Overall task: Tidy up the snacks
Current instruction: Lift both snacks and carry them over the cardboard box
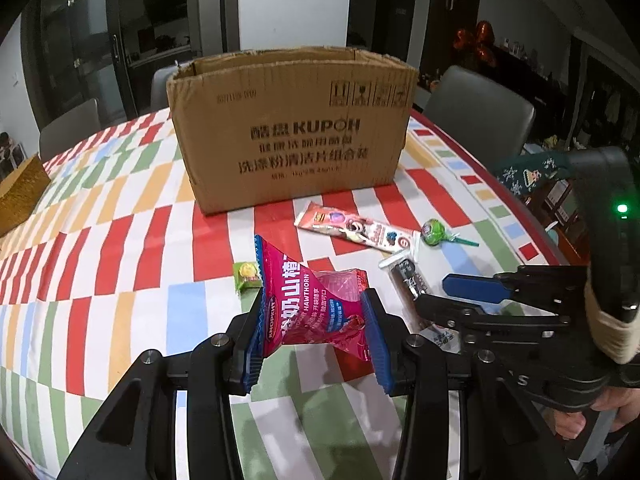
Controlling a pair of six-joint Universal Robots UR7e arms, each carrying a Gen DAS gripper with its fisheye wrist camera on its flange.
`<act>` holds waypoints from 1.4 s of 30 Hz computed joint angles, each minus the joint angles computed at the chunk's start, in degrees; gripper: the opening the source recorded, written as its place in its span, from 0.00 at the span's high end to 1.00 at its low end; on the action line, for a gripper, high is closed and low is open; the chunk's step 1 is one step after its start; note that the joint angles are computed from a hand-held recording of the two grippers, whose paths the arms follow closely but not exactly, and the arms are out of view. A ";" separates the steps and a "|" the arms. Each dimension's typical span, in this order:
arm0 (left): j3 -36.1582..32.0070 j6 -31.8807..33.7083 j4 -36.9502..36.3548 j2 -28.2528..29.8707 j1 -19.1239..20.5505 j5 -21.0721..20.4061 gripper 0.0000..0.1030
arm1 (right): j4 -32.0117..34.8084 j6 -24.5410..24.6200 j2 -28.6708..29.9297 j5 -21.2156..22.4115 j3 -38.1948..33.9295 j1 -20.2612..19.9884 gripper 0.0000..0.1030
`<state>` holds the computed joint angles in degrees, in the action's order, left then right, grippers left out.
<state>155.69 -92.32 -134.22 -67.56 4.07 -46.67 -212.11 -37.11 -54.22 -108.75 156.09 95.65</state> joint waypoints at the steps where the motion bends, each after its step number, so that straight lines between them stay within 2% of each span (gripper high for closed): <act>1: -0.02 0.26 -0.35 0.30 0.35 -0.09 0.58 | -0.07 0.05 0.87 -0.21 -0.39 -0.32 0.68; 7: 0.66 0.98 -2.60 0.84 1.98 -0.36 0.58 | -0.79 0.70 4.68 -2.60 -2.36 -0.51 0.70; 9: 0.81 0.87 -2.66 0.69 2.15 -0.22 0.58 | -2.13 0.41 5.62 -3.30 -2.52 -0.23 0.78; 12: 0.87 0.45 -2.04 0.16 1.97 -0.03 0.58 | -2.53 0.39 5.62 -3.32 -2.47 -0.05 0.81; 19: 0.64 -1.99 2.18 -2.79 -0.11 0.57 0.58 | -3.54 0.99 2.35 -0.86 -0.60 0.78 0.83; 30: -2.02 -6.92 16.47 -10.69 -4.47 4.19 0.58 | -1.61 2.84 -6.26 3.01 0.71 5.34 0.83; 42: -5.11 -9.84 27.57 -15.78 -5.77 9.09 0.58 | 0.41 4.09 -12.48 5.96 -0.18 9.89 0.83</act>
<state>150.58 -102.16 -106.65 -83.34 -1.71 -37.59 -211.70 -33.02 -66.70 -102.80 155.91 105.54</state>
